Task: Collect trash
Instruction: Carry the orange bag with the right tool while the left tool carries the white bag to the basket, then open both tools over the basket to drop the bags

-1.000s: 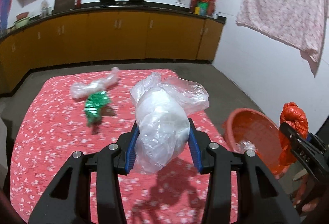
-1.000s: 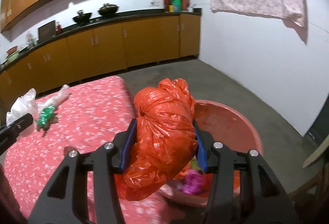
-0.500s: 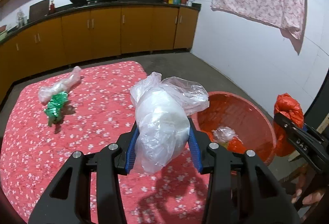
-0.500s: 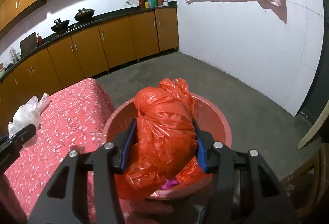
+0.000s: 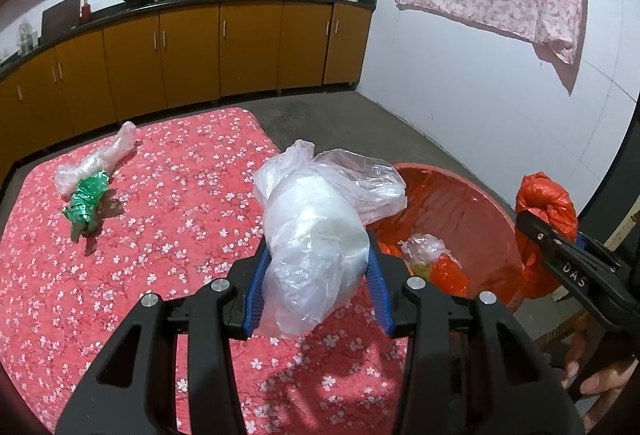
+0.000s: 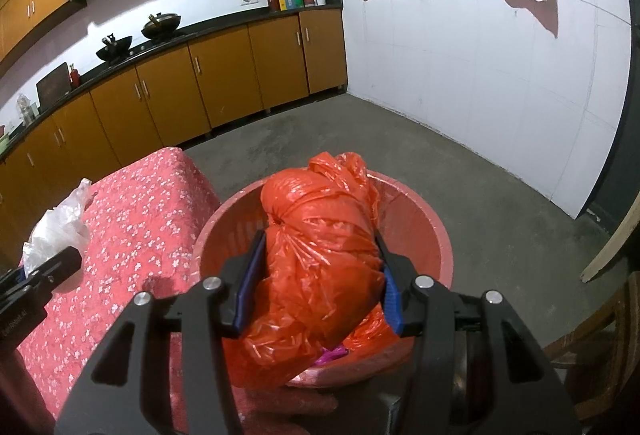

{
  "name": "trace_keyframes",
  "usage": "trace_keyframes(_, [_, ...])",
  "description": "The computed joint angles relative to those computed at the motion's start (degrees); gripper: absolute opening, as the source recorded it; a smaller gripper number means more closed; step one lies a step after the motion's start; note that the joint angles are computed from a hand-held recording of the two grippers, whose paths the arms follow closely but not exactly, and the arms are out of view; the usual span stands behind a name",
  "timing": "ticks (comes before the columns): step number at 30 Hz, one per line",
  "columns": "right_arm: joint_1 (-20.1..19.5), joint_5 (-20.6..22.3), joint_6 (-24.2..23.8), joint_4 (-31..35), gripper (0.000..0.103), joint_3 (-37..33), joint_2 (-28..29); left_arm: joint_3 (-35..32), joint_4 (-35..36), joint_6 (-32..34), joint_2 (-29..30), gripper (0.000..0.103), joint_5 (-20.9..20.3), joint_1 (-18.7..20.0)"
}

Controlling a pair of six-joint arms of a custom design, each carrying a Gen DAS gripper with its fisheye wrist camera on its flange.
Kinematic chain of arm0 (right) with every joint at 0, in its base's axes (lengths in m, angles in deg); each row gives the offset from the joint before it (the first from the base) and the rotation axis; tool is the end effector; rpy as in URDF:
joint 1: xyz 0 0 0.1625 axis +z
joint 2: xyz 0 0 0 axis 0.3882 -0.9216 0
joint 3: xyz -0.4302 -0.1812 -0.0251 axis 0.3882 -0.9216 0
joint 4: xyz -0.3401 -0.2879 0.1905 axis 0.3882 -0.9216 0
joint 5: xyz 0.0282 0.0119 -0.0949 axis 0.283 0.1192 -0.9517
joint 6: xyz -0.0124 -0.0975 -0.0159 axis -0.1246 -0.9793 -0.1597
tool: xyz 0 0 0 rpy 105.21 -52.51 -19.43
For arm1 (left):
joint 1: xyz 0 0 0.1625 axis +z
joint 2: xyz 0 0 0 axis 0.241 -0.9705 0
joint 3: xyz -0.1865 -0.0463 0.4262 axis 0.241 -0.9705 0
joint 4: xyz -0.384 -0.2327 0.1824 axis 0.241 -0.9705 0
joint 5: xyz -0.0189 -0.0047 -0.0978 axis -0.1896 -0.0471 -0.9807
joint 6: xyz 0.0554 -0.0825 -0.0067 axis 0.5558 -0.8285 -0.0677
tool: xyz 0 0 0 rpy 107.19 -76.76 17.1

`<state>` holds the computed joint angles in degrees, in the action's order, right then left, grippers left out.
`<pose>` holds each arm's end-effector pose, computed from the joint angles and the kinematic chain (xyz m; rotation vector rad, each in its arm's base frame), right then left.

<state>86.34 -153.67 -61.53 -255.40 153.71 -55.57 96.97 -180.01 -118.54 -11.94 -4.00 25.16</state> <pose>0.2536 -0.4854 0.1064 0.5635 -2.3076 1.0561 -0.1891 -0.4425 0.1964 0.1854 2.1768 -1.1529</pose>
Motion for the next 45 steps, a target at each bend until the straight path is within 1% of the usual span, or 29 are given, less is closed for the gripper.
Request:
trace_keyframes(3, [-0.17,0.51,0.31,0.73,0.049,-0.12,-0.12,-0.17,-1.59,1.24,0.48,0.044,-1.03,0.26])
trace_keyframes(6, [-0.40,1.23,-0.20,1.25,0.049,-0.50,-0.60,-0.96,-4.53,4.17,2.04,0.044,-2.26,0.58])
trace_keyframes(10, [-0.99,2.07,-1.63,1.68,0.049,-0.96,-1.42,-2.77,-9.12,8.85,4.79,0.044,-5.24,1.57])
trace_keyframes(14, [-1.72,2.31,-2.74,2.92,0.049,-1.89,-2.08,-5.14,-11.79,11.81,7.74,0.044,-8.69,3.28])
trace_keyframes(17, [-2.41,2.16,-3.70,3.47,0.049,-2.72,-2.25,-6.96,-12.69,13.56,9.81,0.044,-10.68,4.48])
trace_keyframes(22, [-3.90,3.40,-3.03,5.66,0.049,-3.86,-2.71,-9.67,-13.57,16.14,13.17,0.044,-13.52,6.12])
trace_keyframes(25, [-4.55,3.98,-2.81,6.55,0.049,-4.55,-2.57,-10.55,-13.36,16.73,14.14,0.044,-14.74,6.99])
trace_keyframes(35, [-5.84,6.02,-2.93,7.99,0.050,-5.89,-1.95,-13.16,-12.90,18.02,16.65,0.044,-17.10,8.48])
trace_keyframes(37, [-6.07,7.13,-2.51,8.27,0.051,-5.92,-2.25,-13.52,-13.15,18.50,17.02,0.047,-17.37,8.62])
trace_keyframes(39, [-6.55,8.40,-2.05,8.74,0.055,-5.58,-2.96,-14.03,-13.23,18.80,17.53,0.053,-17.39,8.73])
trace_keyframes(41, [-6.95,9.62,-1.47,8.72,0.063,-5.30,-3.59,-14.25,-13.23,18.96,17.69,0.057,-17.67,8.91])
trace_keyframes(45, [-7.13,10.24,-1.46,8.20,0.064,-5.16,-4.12,-14.00,-13.05,18.35,17.45,0.063,-17.53,9.11])
